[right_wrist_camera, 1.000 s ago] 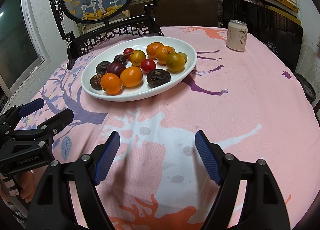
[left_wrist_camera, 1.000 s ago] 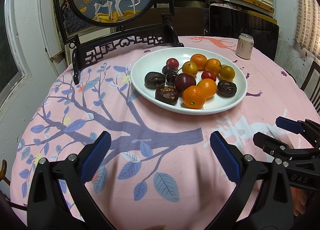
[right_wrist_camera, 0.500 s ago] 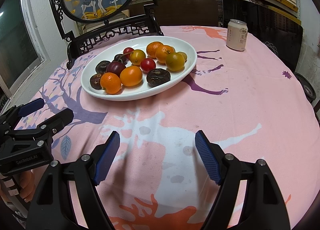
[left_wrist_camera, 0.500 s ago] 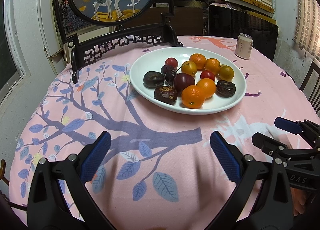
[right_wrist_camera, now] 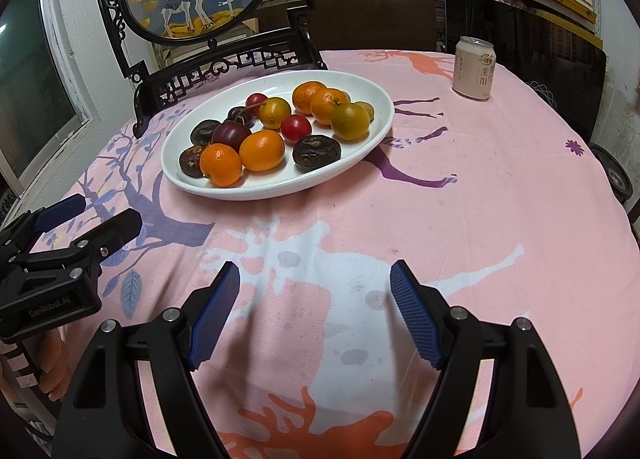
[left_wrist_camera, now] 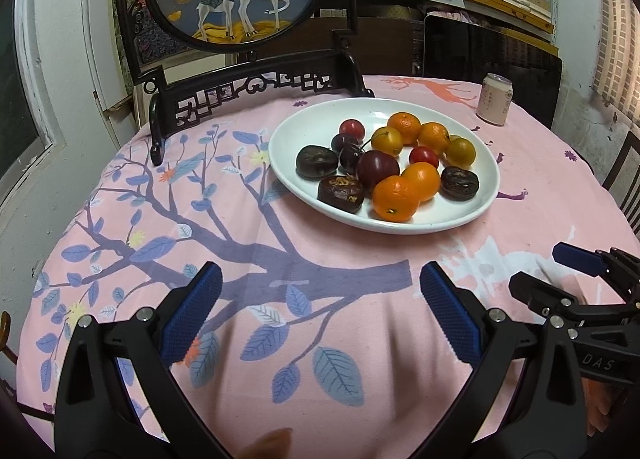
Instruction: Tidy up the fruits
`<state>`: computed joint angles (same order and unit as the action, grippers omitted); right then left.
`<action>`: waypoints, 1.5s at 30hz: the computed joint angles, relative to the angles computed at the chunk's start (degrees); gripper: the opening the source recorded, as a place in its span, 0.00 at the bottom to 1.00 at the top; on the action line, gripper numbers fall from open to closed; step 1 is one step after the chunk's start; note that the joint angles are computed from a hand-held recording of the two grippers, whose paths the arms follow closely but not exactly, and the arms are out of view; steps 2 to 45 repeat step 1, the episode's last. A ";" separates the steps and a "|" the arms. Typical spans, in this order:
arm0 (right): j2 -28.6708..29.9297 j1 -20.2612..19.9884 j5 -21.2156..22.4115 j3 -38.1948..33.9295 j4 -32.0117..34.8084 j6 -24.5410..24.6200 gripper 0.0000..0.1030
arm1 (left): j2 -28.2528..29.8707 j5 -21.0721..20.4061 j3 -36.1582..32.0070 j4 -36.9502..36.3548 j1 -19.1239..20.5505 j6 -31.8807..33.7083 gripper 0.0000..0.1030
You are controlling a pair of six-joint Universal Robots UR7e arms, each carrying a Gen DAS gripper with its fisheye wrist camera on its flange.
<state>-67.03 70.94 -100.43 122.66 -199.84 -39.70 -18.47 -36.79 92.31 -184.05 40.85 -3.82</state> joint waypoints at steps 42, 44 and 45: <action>0.00 0.00 0.00 0.00 0.00 0.00 0.76 | 0.08 0.07 -0.12 0.27 -0.02 0.11 0.98; 0.00 0.00 0.00 0.00 0.00 0.00 0.76 | 0.08 0.07 -0.12 0.27 -0.02 0.11 0.98; 0.00 0.00 0.00 0.00 0.00 0.00 0.76 | 0.08 0.07 -0.12 0.27 -0.02 0.11 0.98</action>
